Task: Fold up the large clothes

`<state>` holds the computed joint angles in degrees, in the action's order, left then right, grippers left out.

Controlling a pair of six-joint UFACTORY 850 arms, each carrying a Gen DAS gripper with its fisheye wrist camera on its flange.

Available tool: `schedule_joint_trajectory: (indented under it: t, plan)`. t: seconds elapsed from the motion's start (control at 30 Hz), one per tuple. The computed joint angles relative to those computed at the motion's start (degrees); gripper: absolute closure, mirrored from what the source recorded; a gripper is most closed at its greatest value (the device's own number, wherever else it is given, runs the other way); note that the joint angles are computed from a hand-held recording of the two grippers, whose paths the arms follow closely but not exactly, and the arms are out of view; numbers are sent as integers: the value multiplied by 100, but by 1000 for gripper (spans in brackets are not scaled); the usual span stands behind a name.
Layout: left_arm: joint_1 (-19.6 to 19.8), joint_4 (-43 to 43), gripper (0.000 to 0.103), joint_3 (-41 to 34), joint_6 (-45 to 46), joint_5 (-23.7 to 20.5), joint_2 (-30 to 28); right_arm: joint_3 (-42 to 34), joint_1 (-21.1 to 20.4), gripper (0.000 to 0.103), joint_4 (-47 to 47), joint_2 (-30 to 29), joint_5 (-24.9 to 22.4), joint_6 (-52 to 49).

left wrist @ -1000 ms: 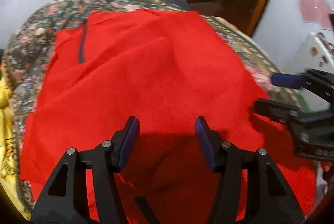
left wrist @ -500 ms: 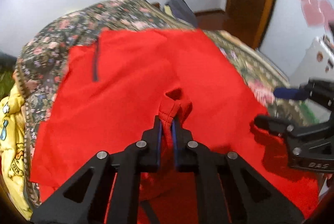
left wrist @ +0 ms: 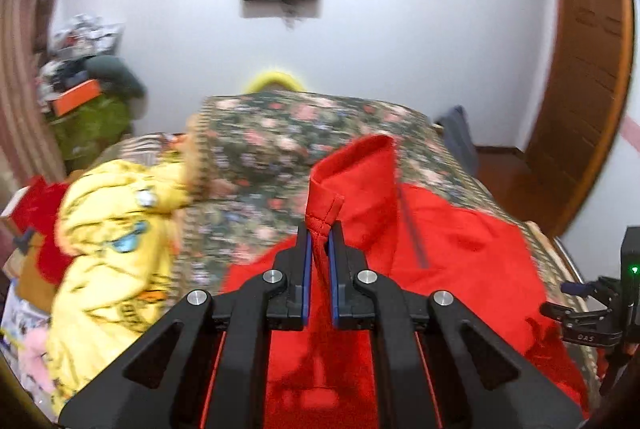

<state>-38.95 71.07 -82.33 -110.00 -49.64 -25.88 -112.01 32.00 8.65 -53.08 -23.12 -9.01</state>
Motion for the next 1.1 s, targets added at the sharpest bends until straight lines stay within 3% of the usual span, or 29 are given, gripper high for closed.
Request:
schedule_joint_trajectory:
  t: [0.17,0.27,0.4,0.57,0.67,0.77,0.97,1.1]
  plan:
    - [116,-224,97,731,-307,-168,332,-666,94,45,-273,-513,-649,260]
    - [186,-452,97,1118,-402,-102,400,-740,186,45,-923,-645,-737,730]
    - [253,-876,97,1567,-432,226,390,-459,262,35,-1461,-502,-511,1087]
    - [329,-1302,95,2028,-470,828,368,-468,287,34,-1698,-506,-591,1206]
    - [367,-1842,88,2142,-153,1149,305,-550,290,33,-1747,-556,-653,1283]
    - [374,-2290,79,2115,306,1088,199,-595,298,33,-1778,-581,-718,1383]
    - [225,-2163,51,2136,532,648,423,-706,316,33,-1729,-589,-898,1298]
    - [113,-1572,35,2030,451,168,666,-556,313,33,-1823,-407,-674,1221]
